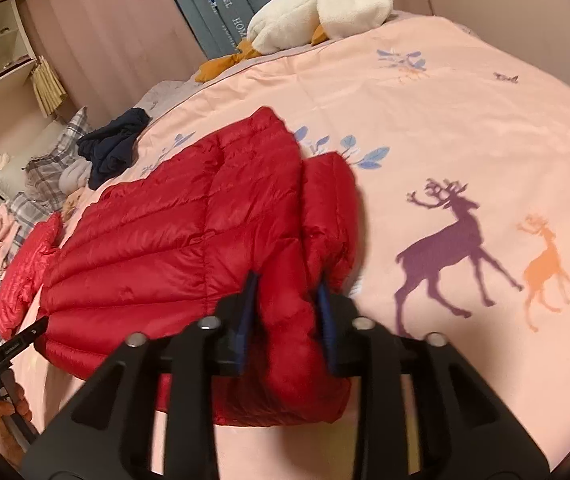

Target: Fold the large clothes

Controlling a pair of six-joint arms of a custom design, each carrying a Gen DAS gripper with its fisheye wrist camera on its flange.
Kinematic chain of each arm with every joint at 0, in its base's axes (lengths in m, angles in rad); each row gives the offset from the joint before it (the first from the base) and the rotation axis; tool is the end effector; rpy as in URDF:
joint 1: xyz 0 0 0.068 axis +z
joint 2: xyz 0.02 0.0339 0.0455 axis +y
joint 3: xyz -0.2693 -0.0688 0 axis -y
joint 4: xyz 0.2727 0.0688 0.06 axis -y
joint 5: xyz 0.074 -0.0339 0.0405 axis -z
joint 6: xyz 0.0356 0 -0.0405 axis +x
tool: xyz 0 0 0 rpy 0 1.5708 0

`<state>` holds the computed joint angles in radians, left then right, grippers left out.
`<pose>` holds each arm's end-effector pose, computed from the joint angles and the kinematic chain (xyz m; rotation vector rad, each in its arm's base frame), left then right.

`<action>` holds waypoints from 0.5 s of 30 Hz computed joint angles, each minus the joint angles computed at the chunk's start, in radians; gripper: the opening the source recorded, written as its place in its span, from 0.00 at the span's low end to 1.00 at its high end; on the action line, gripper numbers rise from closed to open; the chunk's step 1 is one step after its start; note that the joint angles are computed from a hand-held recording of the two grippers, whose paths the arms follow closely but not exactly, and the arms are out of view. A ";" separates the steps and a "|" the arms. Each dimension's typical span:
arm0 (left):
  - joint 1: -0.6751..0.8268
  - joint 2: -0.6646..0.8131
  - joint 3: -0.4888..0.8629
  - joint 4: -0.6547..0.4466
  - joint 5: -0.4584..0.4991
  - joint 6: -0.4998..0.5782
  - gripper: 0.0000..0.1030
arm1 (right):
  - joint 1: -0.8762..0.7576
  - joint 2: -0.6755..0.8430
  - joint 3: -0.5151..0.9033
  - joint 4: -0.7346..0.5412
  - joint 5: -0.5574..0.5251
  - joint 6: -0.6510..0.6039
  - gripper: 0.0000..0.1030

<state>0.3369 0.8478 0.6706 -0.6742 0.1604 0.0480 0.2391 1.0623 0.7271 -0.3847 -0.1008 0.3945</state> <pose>0.1838 0.0583 0.2443 -0.2744 2.3920 -0.0168 0.2405 0.0623 0.2435 0.1275 2.3229 0.4398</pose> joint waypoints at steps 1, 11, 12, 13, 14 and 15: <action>-0.006 -0.012 -0.001 -0.003 -0.014 -0.002 0.62 | 0.006 -0.015 0.000 -0.006 0.017 0.000 0.37; -0.170 -0.194 -0.024 -0.061 -0.159 -0.042 0.79 | 0.243 -0.141 0.013 -0.034 0.238 -0.072 0.64; -0.186 -0.200 -0.025 -0.062 -0.168 -0.047 0.79 | 0.273 -0.136 0.017 -0.037 0.254 -0.078 0.64; -0.205 -0.206 -0.026 -0.060 -0.179 -0.053 0.79 | 0.298 -0.129 0.021 -0.038 0.269 -0.083 0.64; -0.232 -0.212 -0.030 -0.057 -0.199 -0.063 0.79 | 0.317 -0.117 0.025 -0.036 0.281 -0.087 0.64; -0.253 -0.213 -0.032 -0.055 -0.214 -0.071 0.79 | 0.340 -0.103 0.027 -0.033 0.300 -0.092 0.64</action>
<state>0.0839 0.6346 0.6383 -0.7293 -0.0534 -0.0228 0.5792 0.9593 0.7545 -0.4174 0.1991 0.3028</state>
